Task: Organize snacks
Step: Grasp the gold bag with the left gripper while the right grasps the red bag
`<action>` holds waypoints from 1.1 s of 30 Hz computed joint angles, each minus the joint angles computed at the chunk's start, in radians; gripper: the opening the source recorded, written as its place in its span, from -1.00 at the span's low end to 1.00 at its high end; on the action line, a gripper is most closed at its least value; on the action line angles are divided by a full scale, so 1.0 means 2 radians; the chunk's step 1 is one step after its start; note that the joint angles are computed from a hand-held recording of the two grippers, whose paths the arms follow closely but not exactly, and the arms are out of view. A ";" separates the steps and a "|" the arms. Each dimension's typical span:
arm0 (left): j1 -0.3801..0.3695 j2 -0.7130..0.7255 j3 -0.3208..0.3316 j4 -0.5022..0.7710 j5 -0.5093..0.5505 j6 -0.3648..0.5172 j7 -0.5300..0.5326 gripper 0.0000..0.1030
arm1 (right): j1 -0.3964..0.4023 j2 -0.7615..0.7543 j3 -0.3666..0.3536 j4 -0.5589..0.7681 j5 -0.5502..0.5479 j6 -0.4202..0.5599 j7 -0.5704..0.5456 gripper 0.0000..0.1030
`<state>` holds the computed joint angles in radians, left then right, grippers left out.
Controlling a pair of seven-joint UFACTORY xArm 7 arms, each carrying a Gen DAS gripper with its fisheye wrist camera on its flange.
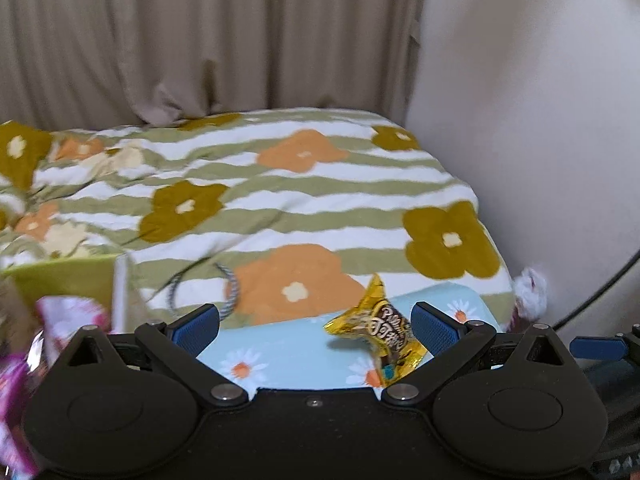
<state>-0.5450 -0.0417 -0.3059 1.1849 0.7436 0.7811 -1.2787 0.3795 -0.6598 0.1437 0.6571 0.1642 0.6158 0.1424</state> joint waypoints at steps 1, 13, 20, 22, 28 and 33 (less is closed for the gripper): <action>0.001 0.013 0.002 0.007 -0.003 -0.008 0.015 1.00 | 0.004 0.003 -0.006 -0.003 0.005 -0.002 -0.004 1.00; 0.001 0.160 0.050 0.086 -0.162 -0.096 0.286 1.00 | 0.014 0.049 -0.019 -0.033 0.021 -0.030 -0.049 1.00; 0.001 0.213 0.057 0.126 -0.245 -0.095 0.392 0.98 | 0.011 0.093 -0.002 -0.022 -0.007 -0.030 -0.085 1.00; 0.000 0.222 0.059 0.131 -0.261 -0.096 0.412 0.91 | 0.013 0.101 0.000 -0.020 -0.014 -0.035 -0.098 1.00; 0.001 0.233 0.059 0.130 -0.302 -0.115 0.456 0.61 | 0.020 0.117 0.003 -0.017 -0.016 -0.051 -0.124 1.00; -0.001 0.225 0.063 0.118 -0.324 -0.126 0.463 0.12 | 0.030 0.129 0.000 -0.014 -0.008 -0.055 -0.148 1.00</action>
<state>-0.5469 0.4074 -0.1802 1.4206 0.0960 0.5283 -0.3536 0.4404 -0.4010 0.1438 0.6281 0.1479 0.5057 -0.1535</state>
